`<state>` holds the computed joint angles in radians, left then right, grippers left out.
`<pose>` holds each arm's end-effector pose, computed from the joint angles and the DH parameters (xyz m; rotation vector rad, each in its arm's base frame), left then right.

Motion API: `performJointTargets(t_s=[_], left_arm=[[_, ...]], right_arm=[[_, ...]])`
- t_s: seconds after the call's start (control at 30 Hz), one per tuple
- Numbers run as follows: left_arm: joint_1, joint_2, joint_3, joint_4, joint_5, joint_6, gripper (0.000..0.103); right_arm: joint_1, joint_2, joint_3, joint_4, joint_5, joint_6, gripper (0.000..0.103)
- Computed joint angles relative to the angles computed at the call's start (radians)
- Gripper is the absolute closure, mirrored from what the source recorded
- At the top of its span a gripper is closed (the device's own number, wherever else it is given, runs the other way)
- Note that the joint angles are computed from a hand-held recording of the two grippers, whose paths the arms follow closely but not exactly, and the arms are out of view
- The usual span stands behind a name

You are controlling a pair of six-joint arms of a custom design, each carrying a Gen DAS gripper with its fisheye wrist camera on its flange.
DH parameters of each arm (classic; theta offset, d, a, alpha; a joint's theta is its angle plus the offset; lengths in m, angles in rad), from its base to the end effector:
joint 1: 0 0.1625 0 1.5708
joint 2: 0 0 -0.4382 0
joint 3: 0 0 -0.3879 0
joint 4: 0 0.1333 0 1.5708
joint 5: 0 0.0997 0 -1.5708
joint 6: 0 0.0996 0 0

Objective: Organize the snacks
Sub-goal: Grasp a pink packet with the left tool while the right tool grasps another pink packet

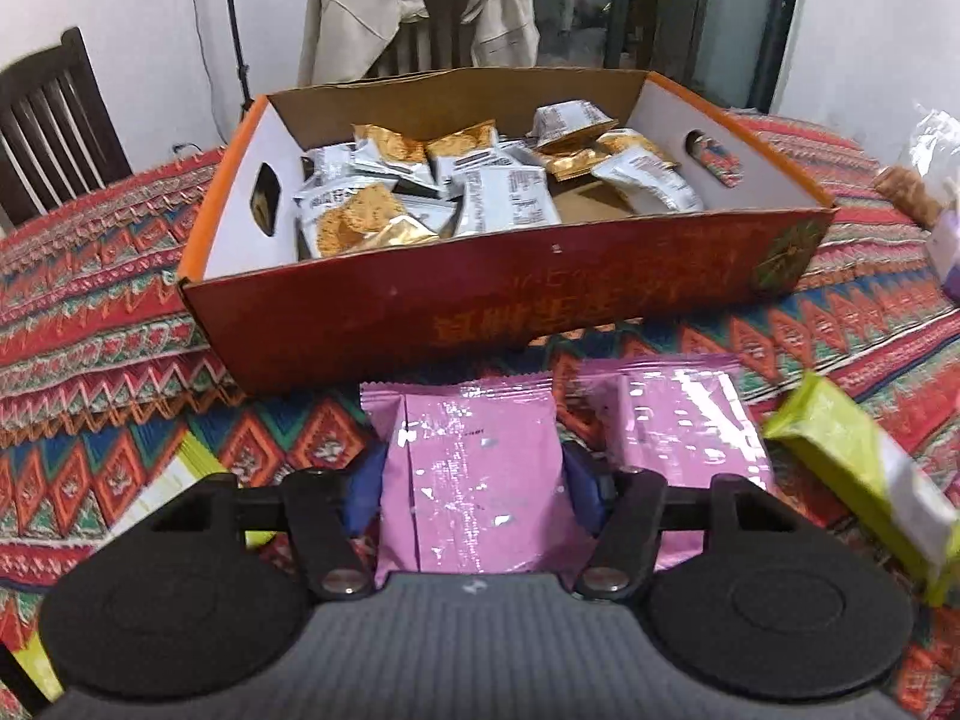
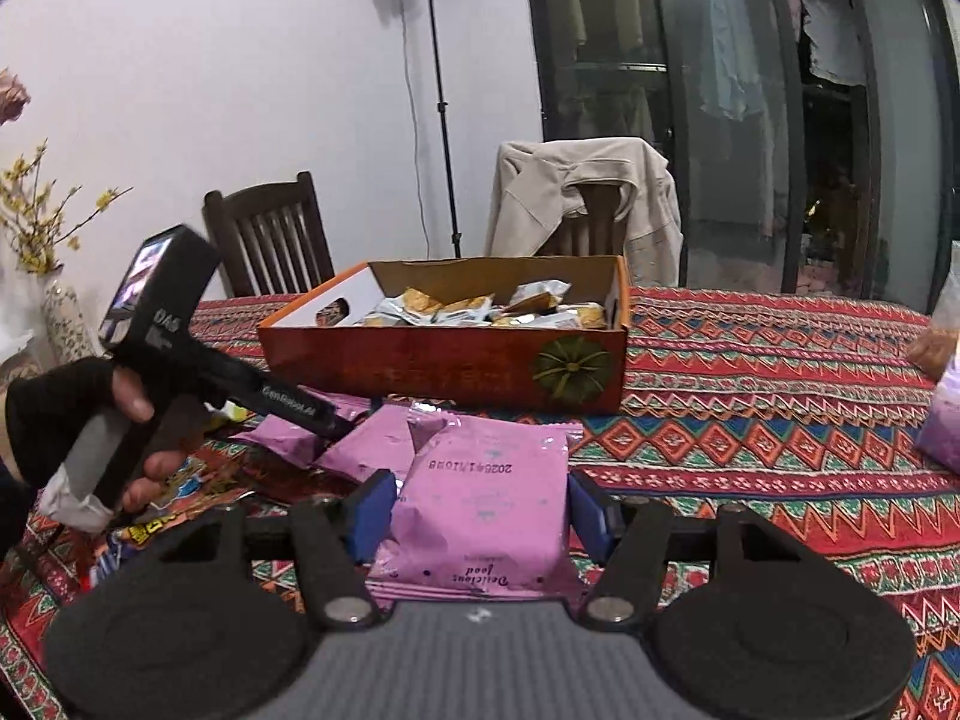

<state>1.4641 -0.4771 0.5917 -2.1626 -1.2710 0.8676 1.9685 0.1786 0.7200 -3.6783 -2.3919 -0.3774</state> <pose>0.0652 -0.9191 0.2806 1.1567 2.3919 -0.4507 0.3545 -0.6879 -0.1496 0.1971 -2.0580 1.3762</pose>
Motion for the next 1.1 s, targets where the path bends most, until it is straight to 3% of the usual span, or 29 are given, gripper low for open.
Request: performJointTargets(t_s=[0.07, 0.23, 0.4, 0.53, 0.77, 1.1], left_arm=[[0.002, -0.041, 0.058, -0.038, -0.03, -0.003, 0.041], [0.016, -0.255, 0.362, -0.244, -0.151, 0.021, 0.041], [0.066, -0.466, 0.596, -0.272, -0.274, -0.023, 0.041], [0.117, -0.589, 0.736, -0.365, -0.306, -0.083, 0.041], [0.155, -0.683, 0.805, -0.387, -0.324, -0.076, 0.041], [0.161, -0.686, 0.8, -0.368, -0.395, -0.058, 0.041]], right_arm=[[0.0, -0.005, 0.012, -0.013, -0.003, 0.002, 0.042], [0.023, -0.019, 0.055, -0.077, -0.005, -0.034, 0.042], [0.059, -0.028, 0.097, -0.127, -0.028, -0.052, 0.042], [0.093, -0.027, 0.136, -0.144, -0.049, -0.034, 0.041], [0.144, -0.018, 0.183, -0.132, -0.092, 0.025, 0.042], [0.175, -0.001, 0.162, -0.152, -0.13, 0.004, 0.042]])
